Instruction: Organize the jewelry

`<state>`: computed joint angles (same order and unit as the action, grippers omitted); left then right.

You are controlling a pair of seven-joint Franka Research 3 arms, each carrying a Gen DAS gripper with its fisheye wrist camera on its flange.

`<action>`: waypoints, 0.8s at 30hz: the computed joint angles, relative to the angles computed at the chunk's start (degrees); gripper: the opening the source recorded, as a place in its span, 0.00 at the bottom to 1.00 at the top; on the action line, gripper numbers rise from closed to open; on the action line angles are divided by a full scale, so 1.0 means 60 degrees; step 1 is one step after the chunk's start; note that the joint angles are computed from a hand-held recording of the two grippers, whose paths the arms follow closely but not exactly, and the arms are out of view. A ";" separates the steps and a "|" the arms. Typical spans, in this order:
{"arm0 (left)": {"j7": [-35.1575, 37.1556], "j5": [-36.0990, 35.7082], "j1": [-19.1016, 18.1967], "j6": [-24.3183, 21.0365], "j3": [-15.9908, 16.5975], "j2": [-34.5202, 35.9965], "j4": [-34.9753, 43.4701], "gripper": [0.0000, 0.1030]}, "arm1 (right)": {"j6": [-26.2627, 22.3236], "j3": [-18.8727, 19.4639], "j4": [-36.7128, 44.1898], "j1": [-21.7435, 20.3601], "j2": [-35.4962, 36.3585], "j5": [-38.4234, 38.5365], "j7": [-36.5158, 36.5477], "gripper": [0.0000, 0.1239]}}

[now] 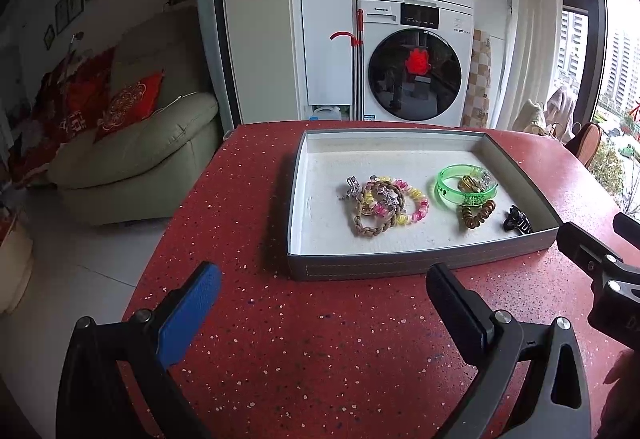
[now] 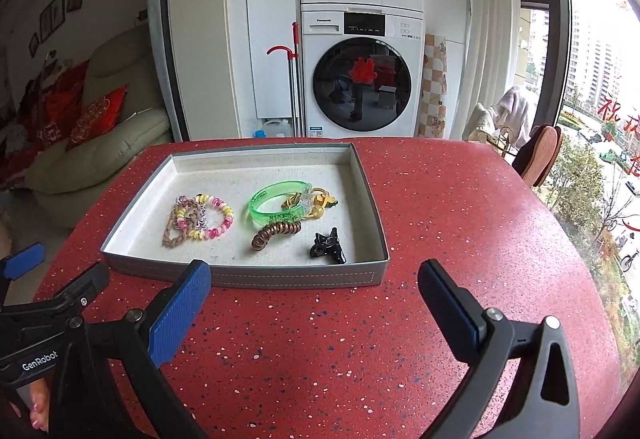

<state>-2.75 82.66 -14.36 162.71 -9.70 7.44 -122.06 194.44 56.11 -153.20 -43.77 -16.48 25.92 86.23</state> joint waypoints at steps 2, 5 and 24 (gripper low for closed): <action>0.0012 0.0013 -0.0002 -0.0016 0.0003 -0.0001 -0.0003 1.00 | -0.0003 -0.0028 0.0002 0.0027 0.0009 0.0005 -0.0008 0.83; 0.0011 0.0003 0.0006 0.0014 0.0008 0.0003 -0.0017 1.00 | 0.0004 -0.0066 0.0000 0.0076 0.0026 0.0017 -0.0018 0.83; 0.0019 -0.0009 -0.0004 0.0029 0.0009 0.0024 -0.0018 1.00 | 0.0010 -0.0108 0.0010 0.0143 0.0042 0.0169 -0.0158 0.83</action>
